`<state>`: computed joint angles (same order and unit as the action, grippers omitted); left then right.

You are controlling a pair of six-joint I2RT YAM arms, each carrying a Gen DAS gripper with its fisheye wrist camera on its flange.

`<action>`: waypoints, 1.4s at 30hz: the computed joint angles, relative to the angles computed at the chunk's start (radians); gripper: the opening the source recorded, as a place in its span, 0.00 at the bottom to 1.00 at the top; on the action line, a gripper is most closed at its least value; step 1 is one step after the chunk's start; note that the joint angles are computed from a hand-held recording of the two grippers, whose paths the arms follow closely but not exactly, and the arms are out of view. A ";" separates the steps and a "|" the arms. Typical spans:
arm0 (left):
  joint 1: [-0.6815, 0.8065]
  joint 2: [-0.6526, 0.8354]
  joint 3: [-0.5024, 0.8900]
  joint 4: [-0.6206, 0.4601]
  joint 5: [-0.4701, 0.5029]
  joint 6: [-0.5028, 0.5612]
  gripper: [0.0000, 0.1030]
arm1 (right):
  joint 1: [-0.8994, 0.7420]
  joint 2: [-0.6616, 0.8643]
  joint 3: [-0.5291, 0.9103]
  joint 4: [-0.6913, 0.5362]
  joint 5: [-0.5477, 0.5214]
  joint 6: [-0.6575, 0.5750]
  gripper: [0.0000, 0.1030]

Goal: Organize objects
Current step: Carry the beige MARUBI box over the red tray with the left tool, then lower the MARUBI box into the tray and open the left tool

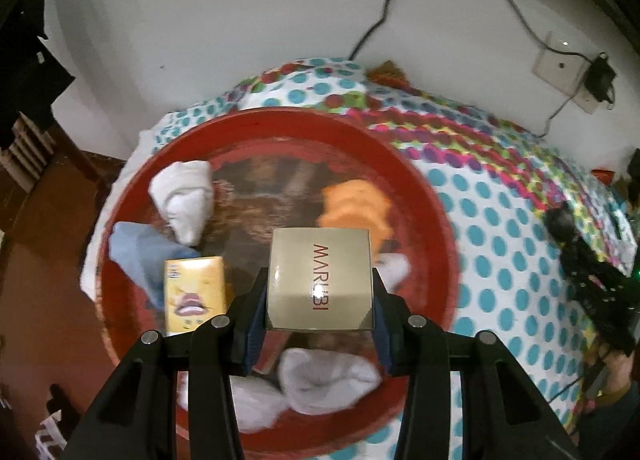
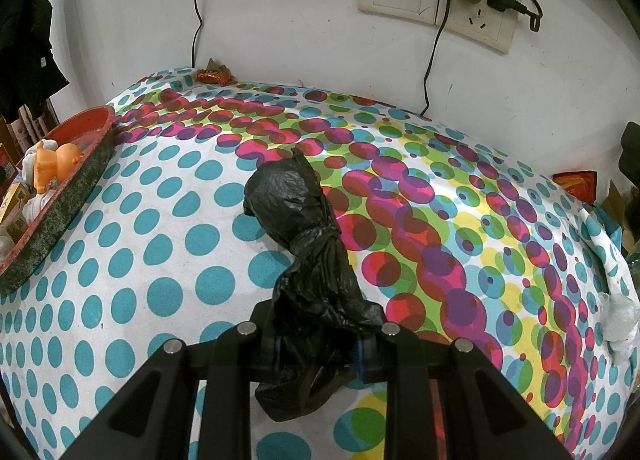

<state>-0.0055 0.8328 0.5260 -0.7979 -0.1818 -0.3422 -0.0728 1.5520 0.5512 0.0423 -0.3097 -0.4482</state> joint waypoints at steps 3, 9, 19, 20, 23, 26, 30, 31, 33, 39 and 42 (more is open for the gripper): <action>0.090 0.000 -0.017 0.013 0.032 0.063 0.40 | 0.002 -0.001 -0.002 0.003 0.003 0.001 0.25; 0.230 0.036 -0.053 0.073 0.096 0.158 0.40 | 0.001 0.000 -0.003 0.004 0.003 0.000 0.25; 0.278 0.131 -0.065 0.161 0.124 0.198 0.40 | 0.003 -0.001 -0.002 0.002 0.003 0.002 0.25; 0.272 0.141 -0.062 0.168 0.120 0.199 0.40 | 0.001 0.000 0.000 0.001 0.002 0.001 0.25; 0.268 0.165 -0.053 0.182 0.111 0.203 0.40 | 0.003 -0.002 0.000 0.000 0.004 0.002 0.25; 0.262 0.179 -0.046 0.187 0.104 0.204 0.40 | 0.000 0.000 0.003 -0.002 0.002 -0.001 0.25; 0.240 0.227 -0.029 0.209 0.084 0.204 0.41 | 0.004 -0.002 0.001 -0.002 0.006 0.003 0.25; 0.236 0.238 -0.024 0.210 0.082 0.203 0.41 | 0.004 -0.002 0.001 -0.001 0.007 0.002 0.25; 0.230 0.252 -0.017 0.215 0.082 0.201 0.41 | 0.005 -0.002 0.001 -0.002 0.007 0.003 0.25; 0.196 0.271 -0.007 0.220 0.038 0.203 0.42 | 0.008 -0.005 -0.001 -0.001 0.008 0.005 0.25; 0.212 0.269 -0.008 0.214 0.056 0.204 0.44 | 0.009 -0.006 -0.003 0.002 0.011 0.005 0.25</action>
<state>0.2064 1.1016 0.5175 -0.5837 -0.1256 -0.1382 -0.0639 1.5464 0.5481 0.0442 -0.2991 -0.4431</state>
